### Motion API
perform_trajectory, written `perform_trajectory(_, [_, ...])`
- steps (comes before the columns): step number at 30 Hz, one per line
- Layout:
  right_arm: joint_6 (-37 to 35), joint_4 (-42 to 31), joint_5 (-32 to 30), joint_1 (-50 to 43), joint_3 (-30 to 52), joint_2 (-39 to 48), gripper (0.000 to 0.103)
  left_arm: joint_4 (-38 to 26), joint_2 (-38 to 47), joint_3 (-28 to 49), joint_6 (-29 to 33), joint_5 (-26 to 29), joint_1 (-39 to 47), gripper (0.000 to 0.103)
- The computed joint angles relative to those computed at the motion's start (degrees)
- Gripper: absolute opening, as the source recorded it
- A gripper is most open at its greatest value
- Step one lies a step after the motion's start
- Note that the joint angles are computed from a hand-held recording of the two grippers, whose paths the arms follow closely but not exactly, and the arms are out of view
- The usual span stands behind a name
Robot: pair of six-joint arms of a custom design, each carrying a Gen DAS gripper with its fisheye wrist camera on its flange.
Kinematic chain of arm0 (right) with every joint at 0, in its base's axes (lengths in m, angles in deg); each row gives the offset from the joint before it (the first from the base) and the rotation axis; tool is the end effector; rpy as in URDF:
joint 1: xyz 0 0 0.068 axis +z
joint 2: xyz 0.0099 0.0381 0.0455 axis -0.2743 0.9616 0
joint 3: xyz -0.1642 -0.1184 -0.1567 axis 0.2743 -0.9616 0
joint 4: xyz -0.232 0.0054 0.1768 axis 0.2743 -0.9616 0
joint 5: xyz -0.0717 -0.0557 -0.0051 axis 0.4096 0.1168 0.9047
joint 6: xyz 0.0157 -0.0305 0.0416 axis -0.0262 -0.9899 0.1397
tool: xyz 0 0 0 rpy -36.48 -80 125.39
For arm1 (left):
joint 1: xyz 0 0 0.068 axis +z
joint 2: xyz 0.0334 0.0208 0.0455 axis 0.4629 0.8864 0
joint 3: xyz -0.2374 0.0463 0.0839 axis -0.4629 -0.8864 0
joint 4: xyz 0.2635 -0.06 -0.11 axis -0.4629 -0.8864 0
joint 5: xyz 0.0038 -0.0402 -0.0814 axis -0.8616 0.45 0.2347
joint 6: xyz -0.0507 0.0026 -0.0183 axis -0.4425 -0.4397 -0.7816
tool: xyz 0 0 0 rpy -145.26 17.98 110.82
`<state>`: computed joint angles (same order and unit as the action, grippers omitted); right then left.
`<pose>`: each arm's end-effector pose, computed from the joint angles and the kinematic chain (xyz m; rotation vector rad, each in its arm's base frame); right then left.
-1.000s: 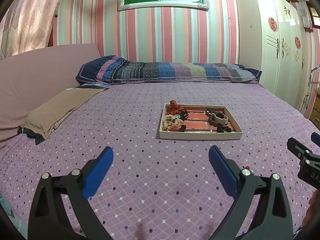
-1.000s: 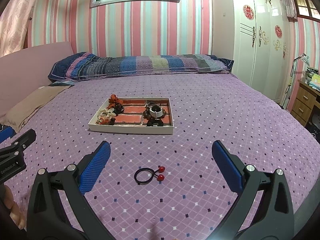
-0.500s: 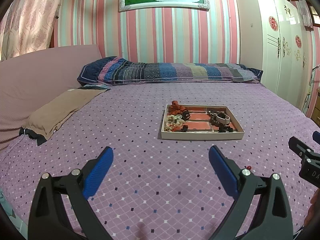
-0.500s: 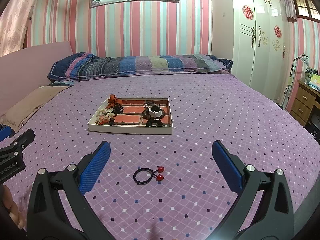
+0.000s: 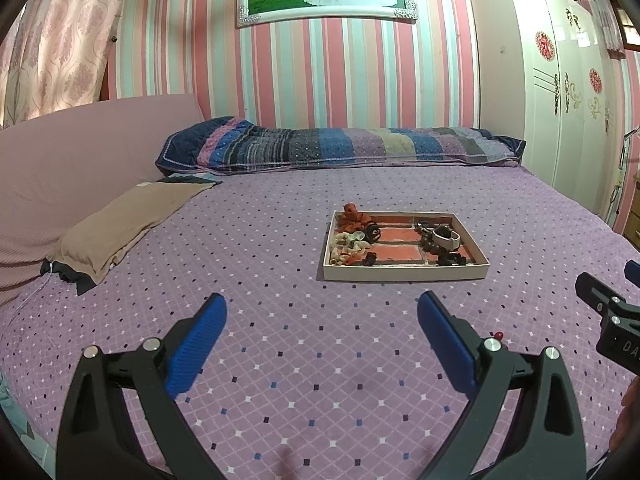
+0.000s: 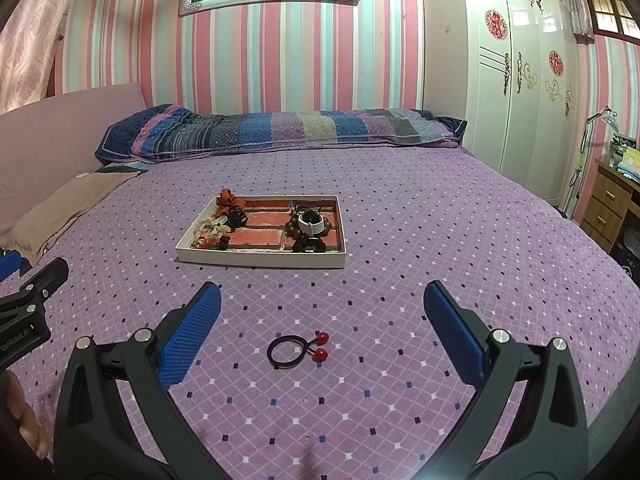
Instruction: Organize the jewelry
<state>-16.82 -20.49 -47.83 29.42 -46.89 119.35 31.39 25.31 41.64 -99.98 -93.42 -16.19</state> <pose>0.2381 0.2211 0.1807 -0.3495 2.0555 0.1934 0.1508 -0.1032 0.1791 -0.4158 2.0114 0.3157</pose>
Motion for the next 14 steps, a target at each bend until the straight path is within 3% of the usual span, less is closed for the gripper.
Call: perform_trajectory(14, [0.04,-0.04,0.03,-0.02,-0.05,-0.11,0.099,-0.65,0.37,0.55,-0.76,0.32,0.36,0.098])
